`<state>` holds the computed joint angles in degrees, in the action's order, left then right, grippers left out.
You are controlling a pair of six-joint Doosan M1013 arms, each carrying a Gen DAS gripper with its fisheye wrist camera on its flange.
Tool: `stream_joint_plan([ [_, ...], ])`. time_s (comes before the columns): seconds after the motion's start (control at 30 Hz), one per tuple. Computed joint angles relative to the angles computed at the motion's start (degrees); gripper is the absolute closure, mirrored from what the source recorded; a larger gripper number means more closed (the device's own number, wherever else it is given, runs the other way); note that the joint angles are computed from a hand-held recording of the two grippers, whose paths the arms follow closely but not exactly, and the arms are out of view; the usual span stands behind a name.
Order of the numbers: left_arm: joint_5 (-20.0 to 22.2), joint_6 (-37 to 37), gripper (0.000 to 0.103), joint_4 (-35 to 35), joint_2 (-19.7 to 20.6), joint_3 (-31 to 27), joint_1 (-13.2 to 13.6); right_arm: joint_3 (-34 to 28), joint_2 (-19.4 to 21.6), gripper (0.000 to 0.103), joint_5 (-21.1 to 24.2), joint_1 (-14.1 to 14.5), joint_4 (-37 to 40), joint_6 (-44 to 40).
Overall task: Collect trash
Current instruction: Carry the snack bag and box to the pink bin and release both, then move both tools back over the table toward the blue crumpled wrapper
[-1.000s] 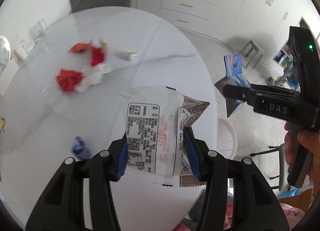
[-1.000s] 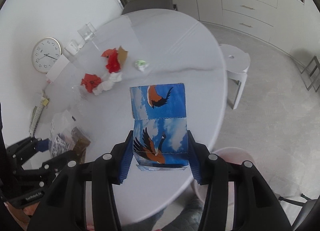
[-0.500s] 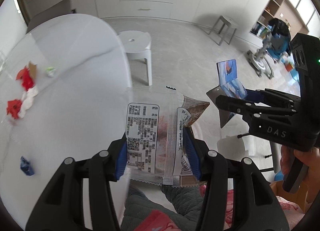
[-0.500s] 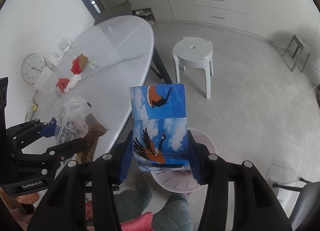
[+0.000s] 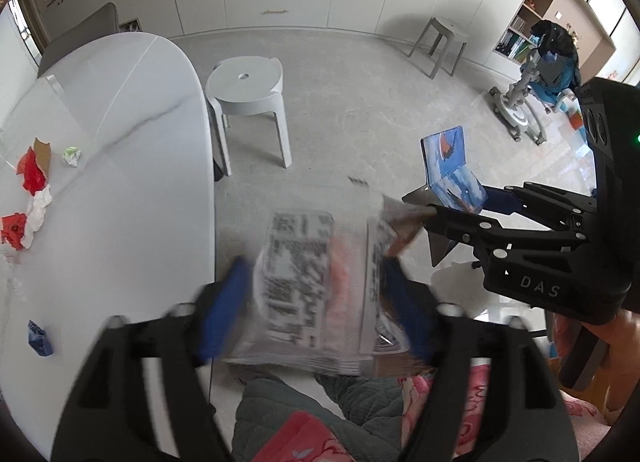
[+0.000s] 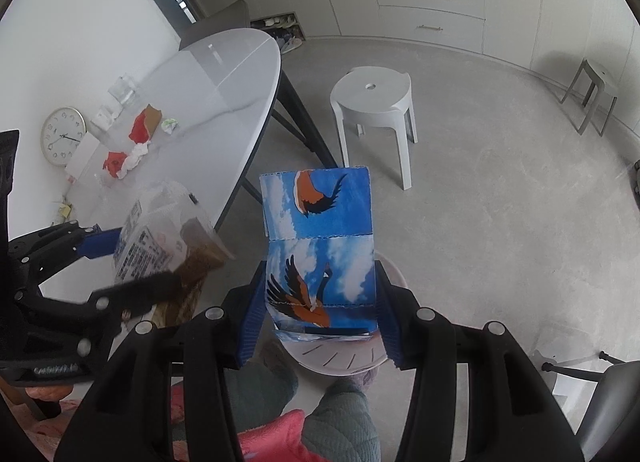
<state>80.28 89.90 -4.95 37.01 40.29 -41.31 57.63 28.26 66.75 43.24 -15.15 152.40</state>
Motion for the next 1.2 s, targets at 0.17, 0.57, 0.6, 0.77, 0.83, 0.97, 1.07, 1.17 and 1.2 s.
stream_joint_plan([
  [0.17,-0.3,0.3,0.012,1.3,-0.5,0.5,-0.4,0.2,0.1,0.053,-0.3,-0.4,1.0,-0.7],
  [0.57,-0.8,-3.8,0.011,2.2,-0.7,0.7,0.3,-0.8,1.4,0.053,-0.5,-1.0,4.8,-4.5],
  [0.6,-0.8,-4.2,0.011,2.2,-0.7,0.8,0.3,-0.8,1.5,0.053,-0.5,-1.0,5.2,-4.8],
  [0.77,-1.2,-5.0,0.011,2.7,-0.9,0.8,0.2,-1.3,2.1,0.053,-0.3,-1.3,6.9,-6.4],
  [0.83,-1.4,-5.0,0.011,2.9,-1.1,1.0,0.2,-1.6,2.3,0.053,-0.2,-1.3,7.3,-7.0],
  [0.97,-1.0,-5.3,0.011,3.3,-0.9,0.6,0.2,-2.2,3.0,0.053,0.7,-1.6,9.0,-8.8],
  [1.07,-0.5,-5.9,0.011,3.5,-0.7,0.3,0.3,-3.1,4.0,0.047,2.5,-1.9,11.6,-11.3],
  [1.17,-0.4,-6.3,0.011,3.6,-0.6,0.1,0.4,-4.8,5.3,0.018,5.8,-1.8,11.4,-10.5],
  [1.2,-0.4,-6.3,0.011,3.7,-0.5,0.0,0.5,-4.9,5.3,0.014,6.3,-1.7,10.2,-9.0],
])
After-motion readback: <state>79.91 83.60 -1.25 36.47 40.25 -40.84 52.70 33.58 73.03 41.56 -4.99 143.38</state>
